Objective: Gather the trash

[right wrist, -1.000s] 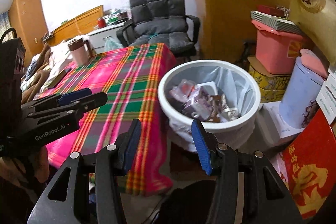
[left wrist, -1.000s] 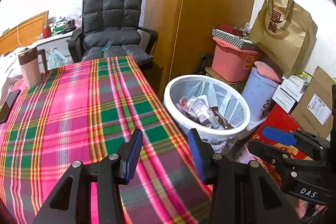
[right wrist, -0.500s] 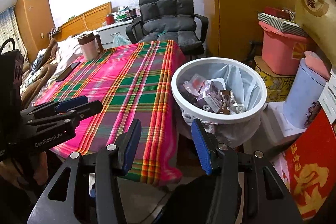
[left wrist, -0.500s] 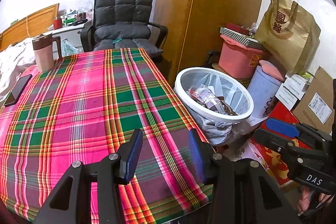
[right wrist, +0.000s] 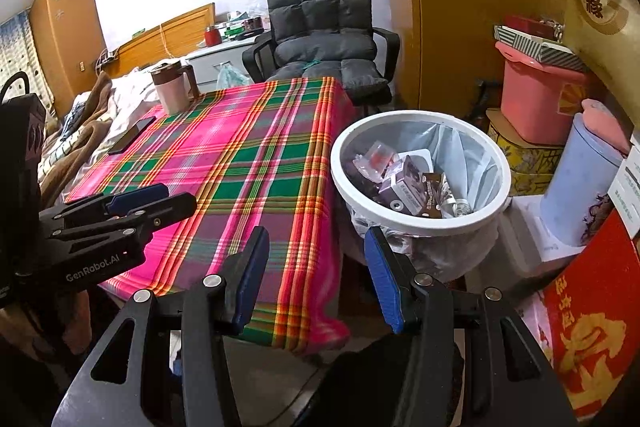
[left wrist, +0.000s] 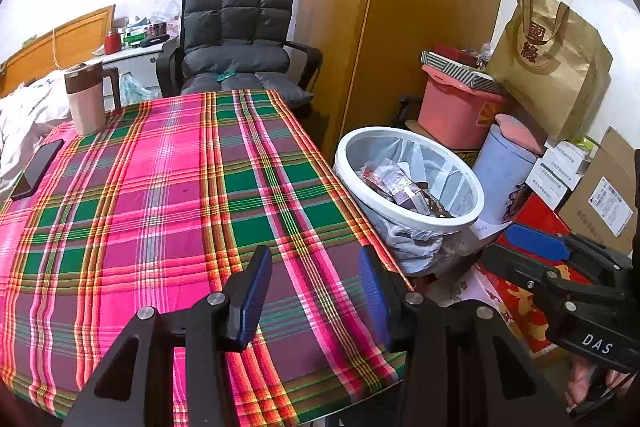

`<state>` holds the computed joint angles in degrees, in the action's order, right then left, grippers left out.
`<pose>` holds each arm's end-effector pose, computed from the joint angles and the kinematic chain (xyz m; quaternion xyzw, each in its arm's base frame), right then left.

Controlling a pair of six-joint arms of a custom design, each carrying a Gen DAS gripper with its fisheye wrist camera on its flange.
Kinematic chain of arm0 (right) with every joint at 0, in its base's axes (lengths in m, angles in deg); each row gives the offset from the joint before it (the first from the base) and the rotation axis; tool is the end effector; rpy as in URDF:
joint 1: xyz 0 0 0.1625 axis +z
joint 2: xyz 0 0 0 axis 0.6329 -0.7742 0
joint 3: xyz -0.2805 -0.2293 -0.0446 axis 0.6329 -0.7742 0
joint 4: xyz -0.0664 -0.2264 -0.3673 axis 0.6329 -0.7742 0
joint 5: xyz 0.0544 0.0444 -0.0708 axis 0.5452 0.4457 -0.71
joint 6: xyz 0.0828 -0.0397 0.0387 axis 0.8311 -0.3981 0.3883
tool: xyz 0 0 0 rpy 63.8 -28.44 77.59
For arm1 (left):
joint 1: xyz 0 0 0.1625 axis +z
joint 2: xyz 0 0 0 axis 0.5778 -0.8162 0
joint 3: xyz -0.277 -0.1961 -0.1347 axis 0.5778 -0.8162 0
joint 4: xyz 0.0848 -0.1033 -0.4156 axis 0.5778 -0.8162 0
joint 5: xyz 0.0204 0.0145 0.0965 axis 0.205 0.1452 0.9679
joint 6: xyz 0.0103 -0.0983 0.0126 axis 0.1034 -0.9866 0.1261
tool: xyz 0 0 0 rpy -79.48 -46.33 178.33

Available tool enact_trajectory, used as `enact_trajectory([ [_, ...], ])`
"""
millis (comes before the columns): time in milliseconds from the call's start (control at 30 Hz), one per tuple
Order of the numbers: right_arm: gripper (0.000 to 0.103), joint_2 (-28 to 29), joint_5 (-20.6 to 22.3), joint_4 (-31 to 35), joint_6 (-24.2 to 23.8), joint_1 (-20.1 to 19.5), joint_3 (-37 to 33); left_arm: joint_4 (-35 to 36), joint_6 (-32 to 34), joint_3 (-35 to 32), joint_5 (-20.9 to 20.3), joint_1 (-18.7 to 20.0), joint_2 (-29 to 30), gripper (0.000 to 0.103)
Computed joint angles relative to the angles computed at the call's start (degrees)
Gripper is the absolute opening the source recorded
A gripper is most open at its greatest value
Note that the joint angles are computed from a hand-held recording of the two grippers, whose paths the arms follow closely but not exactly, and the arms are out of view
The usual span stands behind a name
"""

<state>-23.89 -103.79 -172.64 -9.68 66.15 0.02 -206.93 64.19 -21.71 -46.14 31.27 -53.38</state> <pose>0.2661 -0.7386 0.0671 0.0303 -0.8123 0.4617 0.3551 -0.1910 -0.8351 0.1964 0.4101 0.8753 -0.2210 0.1294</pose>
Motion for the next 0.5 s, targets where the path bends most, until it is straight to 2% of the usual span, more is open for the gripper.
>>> enact_trajectory([
  [500,0.052,0.64,0.02,1.39,0.26,0.03,-1.36,0.84,0.09,-0.49,-0.09,0.17,0.17,0.045],
])
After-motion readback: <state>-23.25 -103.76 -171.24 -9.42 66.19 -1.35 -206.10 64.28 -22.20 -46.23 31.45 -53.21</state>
